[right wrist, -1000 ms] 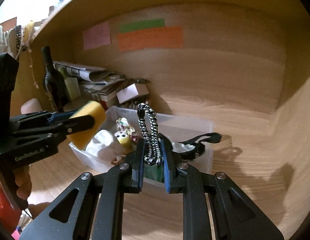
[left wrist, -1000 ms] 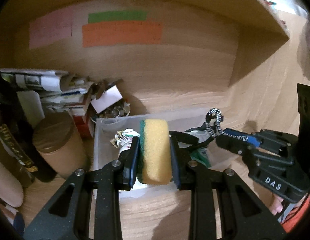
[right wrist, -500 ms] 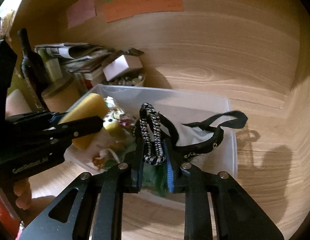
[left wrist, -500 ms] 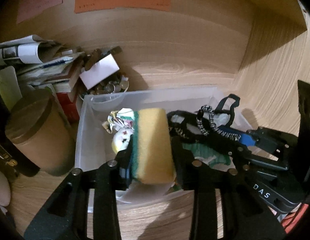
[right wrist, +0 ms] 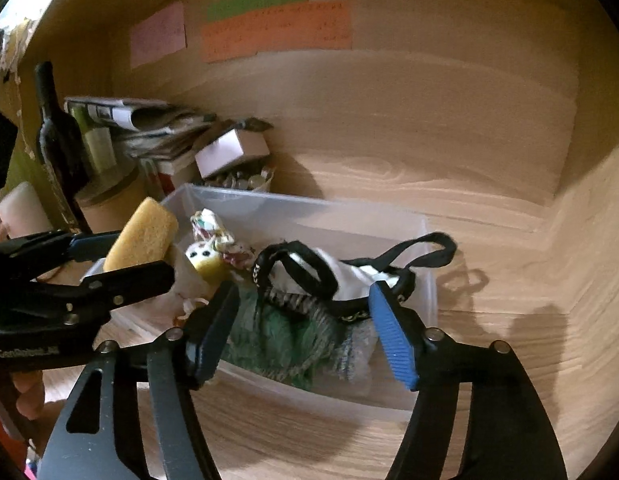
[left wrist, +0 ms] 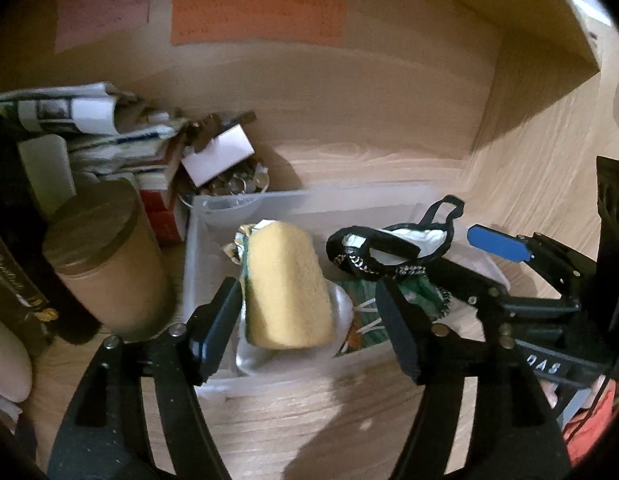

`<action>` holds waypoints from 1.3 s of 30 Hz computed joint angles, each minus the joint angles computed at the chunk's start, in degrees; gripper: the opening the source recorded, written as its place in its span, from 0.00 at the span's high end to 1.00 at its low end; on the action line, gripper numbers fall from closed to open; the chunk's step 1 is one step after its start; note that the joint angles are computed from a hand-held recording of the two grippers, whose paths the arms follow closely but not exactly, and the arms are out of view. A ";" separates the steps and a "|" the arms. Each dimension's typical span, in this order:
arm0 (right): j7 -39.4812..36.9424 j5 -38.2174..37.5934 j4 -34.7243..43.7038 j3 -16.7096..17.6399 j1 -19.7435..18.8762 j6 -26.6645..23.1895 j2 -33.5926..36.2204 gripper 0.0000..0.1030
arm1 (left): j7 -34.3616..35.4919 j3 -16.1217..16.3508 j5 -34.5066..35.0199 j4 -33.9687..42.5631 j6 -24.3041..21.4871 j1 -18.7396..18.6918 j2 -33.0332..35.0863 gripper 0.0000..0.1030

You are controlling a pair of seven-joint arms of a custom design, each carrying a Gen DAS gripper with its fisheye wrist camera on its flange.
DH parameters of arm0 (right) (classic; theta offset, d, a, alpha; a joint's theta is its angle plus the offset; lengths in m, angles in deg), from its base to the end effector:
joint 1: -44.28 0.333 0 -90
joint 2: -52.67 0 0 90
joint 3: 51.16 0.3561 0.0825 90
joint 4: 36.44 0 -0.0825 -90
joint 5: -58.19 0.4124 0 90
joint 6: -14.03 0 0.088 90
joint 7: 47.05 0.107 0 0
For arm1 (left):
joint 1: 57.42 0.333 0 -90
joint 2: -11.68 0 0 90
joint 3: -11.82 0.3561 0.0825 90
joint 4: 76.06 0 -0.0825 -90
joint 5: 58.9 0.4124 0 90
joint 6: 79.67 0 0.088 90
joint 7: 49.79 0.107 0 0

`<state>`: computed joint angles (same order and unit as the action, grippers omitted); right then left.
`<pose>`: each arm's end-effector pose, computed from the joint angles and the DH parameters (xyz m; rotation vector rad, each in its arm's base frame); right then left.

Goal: Organize soft objects

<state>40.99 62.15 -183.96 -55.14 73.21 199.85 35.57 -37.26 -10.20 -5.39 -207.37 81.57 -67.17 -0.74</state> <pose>0.4386 0.1943 0.5040 -1.8615 1.2480 -0.6003 0.4291 -0.3250 0.5223 -1.6985 1.7307 -0.9449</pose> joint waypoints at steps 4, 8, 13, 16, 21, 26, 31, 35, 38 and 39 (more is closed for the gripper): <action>-0.27 -0.01 -1.00 -1.10 1.08 1.02 -2.32 0.37 | -1.76 -1.08 1.75 -1.37 -0.05 0.66 -3.28 0.29; 0.06 -0.72 -2.64 -1.00 0.93 2.43 -5.46 0.32 | -3.63 -2.96 3.72 -2.32 -0.36 1.94 -6.64 0.27; 1.29 -2.37 -5.54 1.80 -1.81 5.45 -10.36 0.28 | -6.97 -5.79 5.95 -3.87 0.56 4.29 -11.49 0.27; 2.36 -3.42 -6.91 1.79 -1.70 7.31 -12.67 0.25 | -9.42 -8.35 7.47 -4.66 -0.07 6.21 -14.74 0.26; 4.39 -5.06 -9.14 1.46 -1.44 10.34 -16.36 0.19 | -11.98 -11.17 8.89 -5.68 -0.57 8.34 -18.82 0.21; 5.94 -6.18 -10.66 3.30 -3.04 12.20 -18.57 0.12 | -14.74 -13.60 9.54 -6.93 0.72 10.86 -22.88 0.10; 6.86 -6.78 -12.25 5.70 -5.18 14.46 -20.21 0.00 | -15.88 -15.48 8.25 -7.97 1.93 13.32 -25.87 0.02; 7.43 -7.14 -13.08 6.52 -5.97 14.95 -21.23 0.00 | -15.14 -16.56 5.69 -8.71 3.49 15.14 -27.59 0.01; 7.93 -7.41 -13.44 6.31 -5.86 15.06 -21.77 0.00 | -13.86 -17.45 3.62 -9.32 4.54 16.39 -28.91 0.01; 8.07 -7.51 -13.51 6.23 -5.79 15.11 -21.87 0.00 | -13.49 -17.86 2.95 -9.46 4.76 16.87 -29.32 0.01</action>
